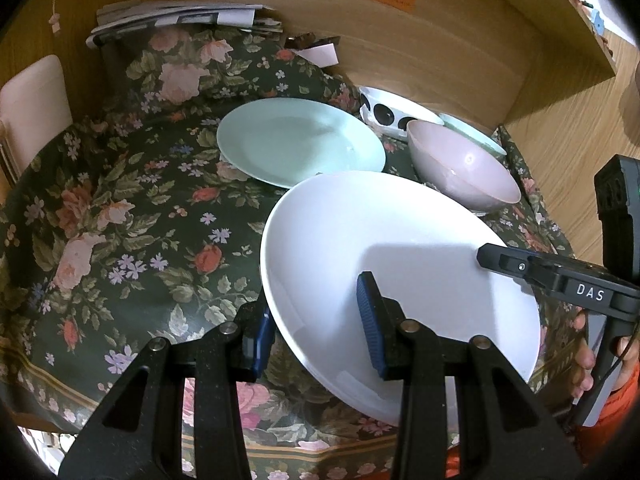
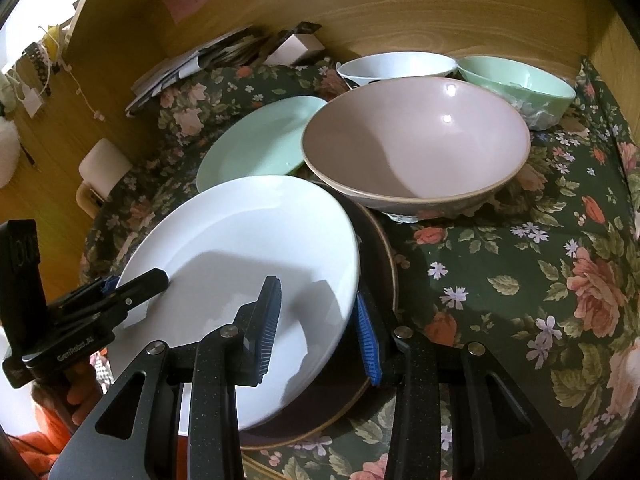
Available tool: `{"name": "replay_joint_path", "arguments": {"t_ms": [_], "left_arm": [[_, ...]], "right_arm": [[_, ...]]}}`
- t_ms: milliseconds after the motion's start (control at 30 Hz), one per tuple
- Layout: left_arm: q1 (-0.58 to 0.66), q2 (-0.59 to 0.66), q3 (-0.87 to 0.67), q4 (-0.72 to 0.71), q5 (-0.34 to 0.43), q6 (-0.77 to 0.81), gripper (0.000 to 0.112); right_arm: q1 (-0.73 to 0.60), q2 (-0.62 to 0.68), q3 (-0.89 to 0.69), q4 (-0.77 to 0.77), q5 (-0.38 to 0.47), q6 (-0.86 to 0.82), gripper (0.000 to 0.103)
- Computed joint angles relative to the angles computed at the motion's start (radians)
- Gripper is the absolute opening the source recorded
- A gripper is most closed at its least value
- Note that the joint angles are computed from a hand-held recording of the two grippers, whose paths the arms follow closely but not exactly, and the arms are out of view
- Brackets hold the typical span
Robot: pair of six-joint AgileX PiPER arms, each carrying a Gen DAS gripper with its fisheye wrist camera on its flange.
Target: Organize plates and bowls
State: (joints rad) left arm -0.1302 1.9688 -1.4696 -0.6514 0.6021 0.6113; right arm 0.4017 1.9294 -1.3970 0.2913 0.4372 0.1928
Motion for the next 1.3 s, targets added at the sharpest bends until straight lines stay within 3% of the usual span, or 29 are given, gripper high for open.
{"name": "replay_joint_path", "arguments": {"t_ms": [300,633,833,933,1000,1067,1300], "left_arm": [[-0.005,0.023,-0.021,0.010,0.015,-0.013,0.039],[-0.025,0.022,-0.007,0.042,-0.020,-0.013,0.039],[-0.027,0.028,-0.020,0.064,-0.019,-0.018,0.038],[-0.031,0.013,-0.016,0.103,-0.056,-0.030,0.039],[-0.023,0.009,-0.032,0.108,-0.054,-0.028,0.044],[-0.015,0.005,-0.052,0.123,-0.065,-0.042,0.057],[0.011,0.022,-0.153,0.177,-0.084,-0.097,0.073]], "right_arm": [[-0.004,-0.008,0.005,-0.026,0.008,0.024,0.033],[0.038,-0.054,0.015,-0.292,0.006,0.226,0.033],[0.038,-0.056,-0.001,-0.302,0.005,0.239,0.033],[0.043,-0.060,-0.021,-0.342,0.013,0.267,0.033],[0.041,-0.056,-0.047,-0.340,0.021,0.258,0.033],[0.039,-0.052,-0.067,-0.337,0.026,0.250,0.034],[0.033,-0.005,-0.198,-0.306,0.064,0.190,0.040]]}}
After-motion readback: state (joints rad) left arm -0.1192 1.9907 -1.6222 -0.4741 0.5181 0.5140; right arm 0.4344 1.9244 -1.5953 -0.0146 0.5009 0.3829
